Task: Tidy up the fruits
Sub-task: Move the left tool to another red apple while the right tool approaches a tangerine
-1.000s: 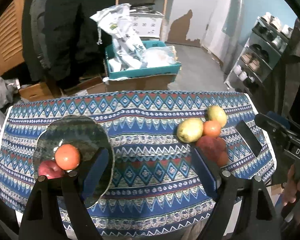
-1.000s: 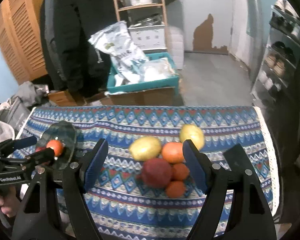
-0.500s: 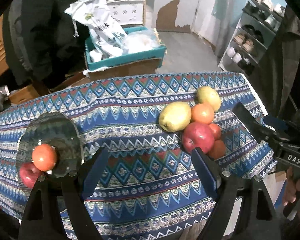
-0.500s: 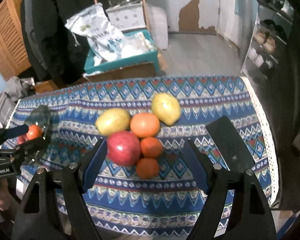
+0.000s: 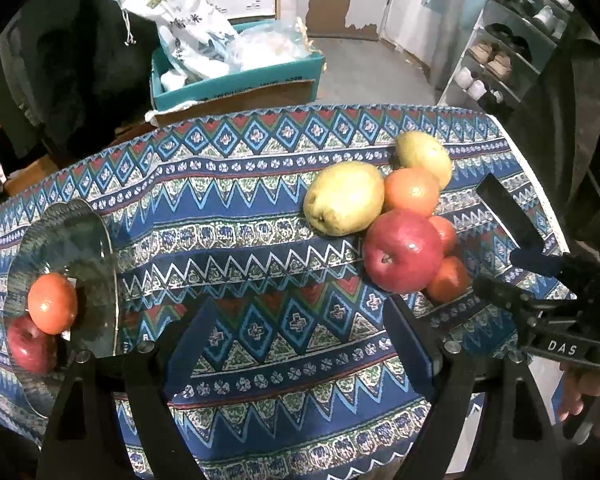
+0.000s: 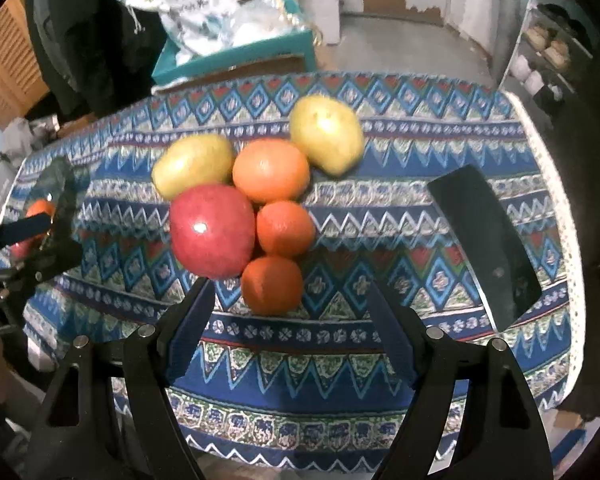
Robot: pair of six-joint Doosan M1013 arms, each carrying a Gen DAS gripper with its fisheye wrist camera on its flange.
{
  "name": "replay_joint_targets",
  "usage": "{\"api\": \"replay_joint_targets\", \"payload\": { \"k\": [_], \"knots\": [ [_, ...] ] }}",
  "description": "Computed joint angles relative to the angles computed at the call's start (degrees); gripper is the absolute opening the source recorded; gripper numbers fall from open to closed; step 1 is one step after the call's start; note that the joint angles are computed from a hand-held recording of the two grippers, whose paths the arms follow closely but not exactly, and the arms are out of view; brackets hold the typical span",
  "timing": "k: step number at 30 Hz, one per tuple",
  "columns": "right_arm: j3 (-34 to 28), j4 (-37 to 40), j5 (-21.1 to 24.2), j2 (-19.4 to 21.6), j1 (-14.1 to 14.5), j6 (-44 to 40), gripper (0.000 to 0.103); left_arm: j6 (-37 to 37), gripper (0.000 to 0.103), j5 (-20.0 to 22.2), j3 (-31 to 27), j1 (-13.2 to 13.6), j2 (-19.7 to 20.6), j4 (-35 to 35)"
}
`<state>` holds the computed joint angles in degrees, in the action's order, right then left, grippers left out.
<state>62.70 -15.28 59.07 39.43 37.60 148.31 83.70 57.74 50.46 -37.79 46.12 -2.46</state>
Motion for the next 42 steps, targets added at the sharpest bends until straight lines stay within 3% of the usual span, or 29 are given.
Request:
{"api": "replay_joint_targets", "payload": {
  "k": [15,20,22,25,31,42],
  "knots": [
    [-3.0,6.0,1.6,4.1,-1.1,-8.3,0.079,-0.4,0.086,2.3,-1.4,0.4,1.8,-0.8],
    [-4.7,7.7,2.7,5.4,-1.2,-10.6,0.066,0.0,0.086,2.4,-1.7,0.5,2.0,-1.5],
    [-5.2,8.0,3.1,5.9,-1.3,-11.0,0.053,0.1,0.086,2.4,-1.9,0.5,2.2,-2.0],
    [-4.4,7.6,1.8,5.3,-1.4,-9.2,0.046,0.4,0.086,2.6,-2.5,0.4,2.5,-2.8],
    [-2.1,6.7,0.0,3.7,-1.5,-7.6,0.045,1.5,0.086,3.4,-3.8,-0.1,3.3,-4.4],
    [3.3,-2.6,-1.2,-0.7,-1.3,4.9,0.045,2.3,0.086,4.8,-7.6,-0.6,5.7,-8.1]
  ]
}}
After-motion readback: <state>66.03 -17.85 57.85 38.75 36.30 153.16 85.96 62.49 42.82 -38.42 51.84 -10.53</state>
